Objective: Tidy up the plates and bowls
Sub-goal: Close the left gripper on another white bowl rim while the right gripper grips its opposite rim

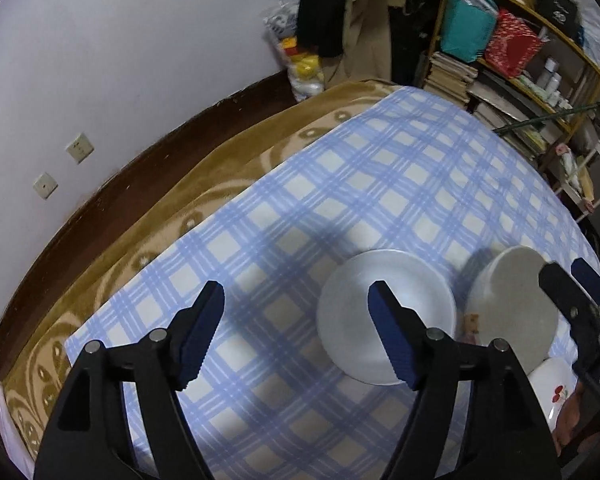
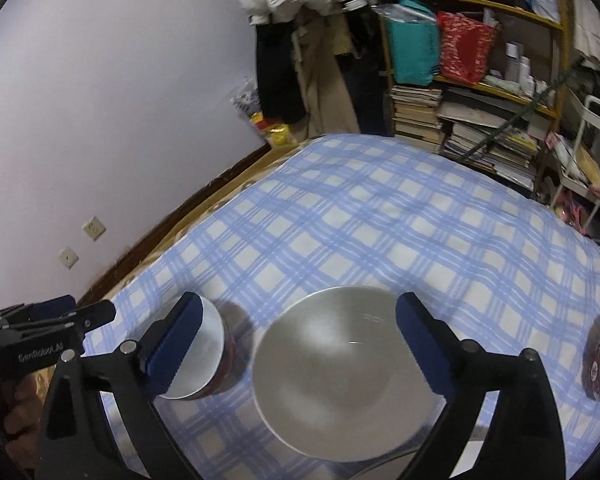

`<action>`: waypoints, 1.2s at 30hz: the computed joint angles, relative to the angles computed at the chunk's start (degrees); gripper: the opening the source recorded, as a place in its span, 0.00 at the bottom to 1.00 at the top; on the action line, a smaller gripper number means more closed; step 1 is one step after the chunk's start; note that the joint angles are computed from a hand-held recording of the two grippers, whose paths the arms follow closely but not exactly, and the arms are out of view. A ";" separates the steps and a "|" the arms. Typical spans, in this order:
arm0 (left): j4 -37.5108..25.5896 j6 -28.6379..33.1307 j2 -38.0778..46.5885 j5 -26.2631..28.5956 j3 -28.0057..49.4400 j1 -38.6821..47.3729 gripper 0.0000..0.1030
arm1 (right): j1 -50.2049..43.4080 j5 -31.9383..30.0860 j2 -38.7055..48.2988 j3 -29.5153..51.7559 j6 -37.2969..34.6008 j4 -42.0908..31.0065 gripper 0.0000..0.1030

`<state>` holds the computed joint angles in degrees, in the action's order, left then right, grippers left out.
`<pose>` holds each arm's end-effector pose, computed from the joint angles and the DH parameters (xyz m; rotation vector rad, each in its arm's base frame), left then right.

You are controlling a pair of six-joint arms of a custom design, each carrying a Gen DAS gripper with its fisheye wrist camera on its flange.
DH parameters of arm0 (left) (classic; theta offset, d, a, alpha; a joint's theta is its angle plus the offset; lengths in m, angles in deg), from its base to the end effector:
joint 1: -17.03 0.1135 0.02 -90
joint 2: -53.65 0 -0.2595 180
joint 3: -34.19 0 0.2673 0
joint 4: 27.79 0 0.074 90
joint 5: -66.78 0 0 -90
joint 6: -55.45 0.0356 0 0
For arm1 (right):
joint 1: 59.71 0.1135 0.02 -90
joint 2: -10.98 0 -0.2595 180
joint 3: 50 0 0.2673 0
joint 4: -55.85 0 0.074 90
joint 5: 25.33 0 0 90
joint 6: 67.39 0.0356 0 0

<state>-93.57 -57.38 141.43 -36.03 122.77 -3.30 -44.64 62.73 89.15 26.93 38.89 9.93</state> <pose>0.3058 -0.1049 0.2780 -0.1240 2.6528 0.0605 0.2976 0.0814 0.2814 0.0095 2.4142 0.2952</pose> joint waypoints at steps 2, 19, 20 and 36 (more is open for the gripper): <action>-0.08 -0.03 0.51 1.18 -0.13 1.13 0.71 | 1.29 -0.02 1.28 0.73 -0.76 -0.36 0.99; -0.06 3.62 6.62 5.61 -0.20 3.48 0.71 | 5.71 -3.27 11.82 7.26 -0.40 -4.37 0.48; -0.20 3.82 7.11 6.12 -0.07 3.51 0.71 | 5.66 -3.78 12.45 7.69 -0.09 -4.55 0.46; -0.28 7.13 11.93 10.20 1.09 3.42 0.23 | 8.22 -3.93 22.18 14.99 0.11 -10.19 0.19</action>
<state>-93.85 -50.25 153.36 -25.83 123.86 0.12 -36.42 58.80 111.33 41.92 39.01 -0.26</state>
